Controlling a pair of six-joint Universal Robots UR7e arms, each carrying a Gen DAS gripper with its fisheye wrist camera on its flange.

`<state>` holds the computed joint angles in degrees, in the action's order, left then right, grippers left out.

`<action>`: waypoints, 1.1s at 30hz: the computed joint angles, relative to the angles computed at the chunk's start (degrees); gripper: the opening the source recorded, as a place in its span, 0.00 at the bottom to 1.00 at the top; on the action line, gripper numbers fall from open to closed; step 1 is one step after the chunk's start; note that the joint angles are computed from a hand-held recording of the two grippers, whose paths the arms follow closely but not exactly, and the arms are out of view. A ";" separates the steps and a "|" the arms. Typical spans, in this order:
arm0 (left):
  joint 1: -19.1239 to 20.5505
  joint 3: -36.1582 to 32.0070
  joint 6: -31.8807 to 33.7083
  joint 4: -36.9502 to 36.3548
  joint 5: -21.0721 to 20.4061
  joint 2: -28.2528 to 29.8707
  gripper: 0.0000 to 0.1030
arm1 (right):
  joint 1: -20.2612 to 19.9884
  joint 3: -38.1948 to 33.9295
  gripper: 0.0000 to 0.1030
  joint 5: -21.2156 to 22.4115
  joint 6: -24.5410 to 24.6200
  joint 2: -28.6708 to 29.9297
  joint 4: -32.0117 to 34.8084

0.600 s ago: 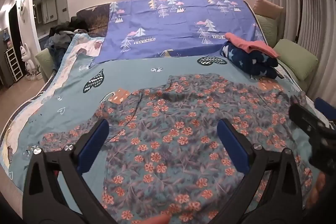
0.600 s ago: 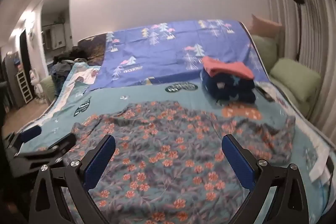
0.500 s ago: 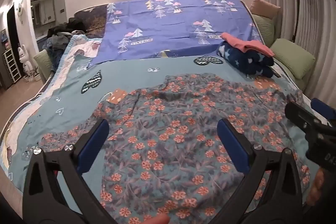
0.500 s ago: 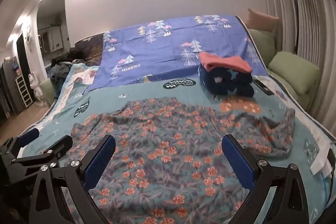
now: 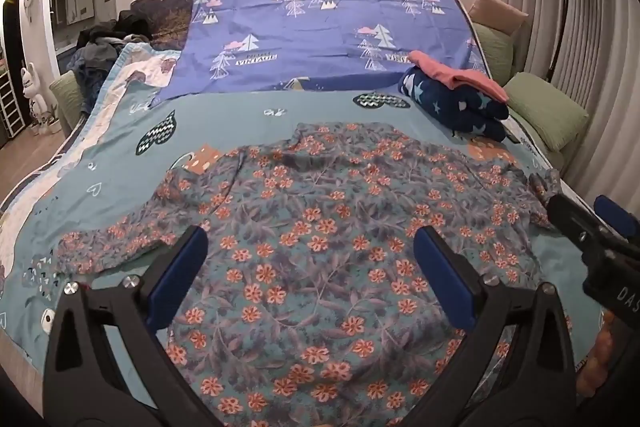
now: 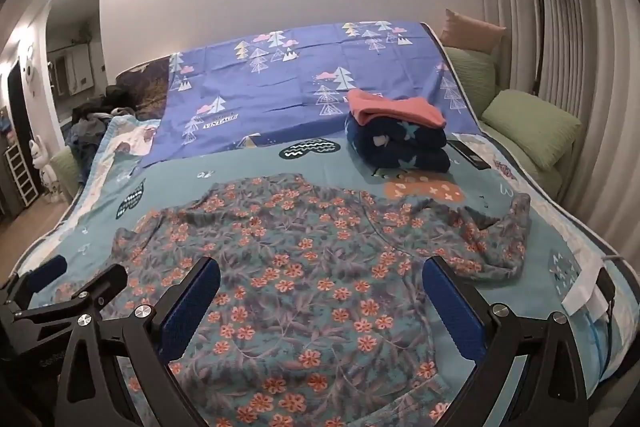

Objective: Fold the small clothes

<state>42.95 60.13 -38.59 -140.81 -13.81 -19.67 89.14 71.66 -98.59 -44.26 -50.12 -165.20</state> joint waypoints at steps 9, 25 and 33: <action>-0.10 1.89 3.53 -4.10 0.89 -0.20 0.99 | 0.06 -0.12 1.00 -0.50 0.49 0.13 0.59; 0.16 0.60 9.56 -9.02 0.23 1.29 0.99 | 0.25 -0.82 1.00 -0.67 0.40 0.57 0.80; 0.44 1.74 9.78 -9.88 -0.74 0.75 0.99 | 0.38 -1.13 1.00 -0.95 0.62 0.88 1.06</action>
<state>43.39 61.87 -28.81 -150.69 -14.55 -18.92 89.52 70.53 -99.54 -43.64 -49.23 -164.14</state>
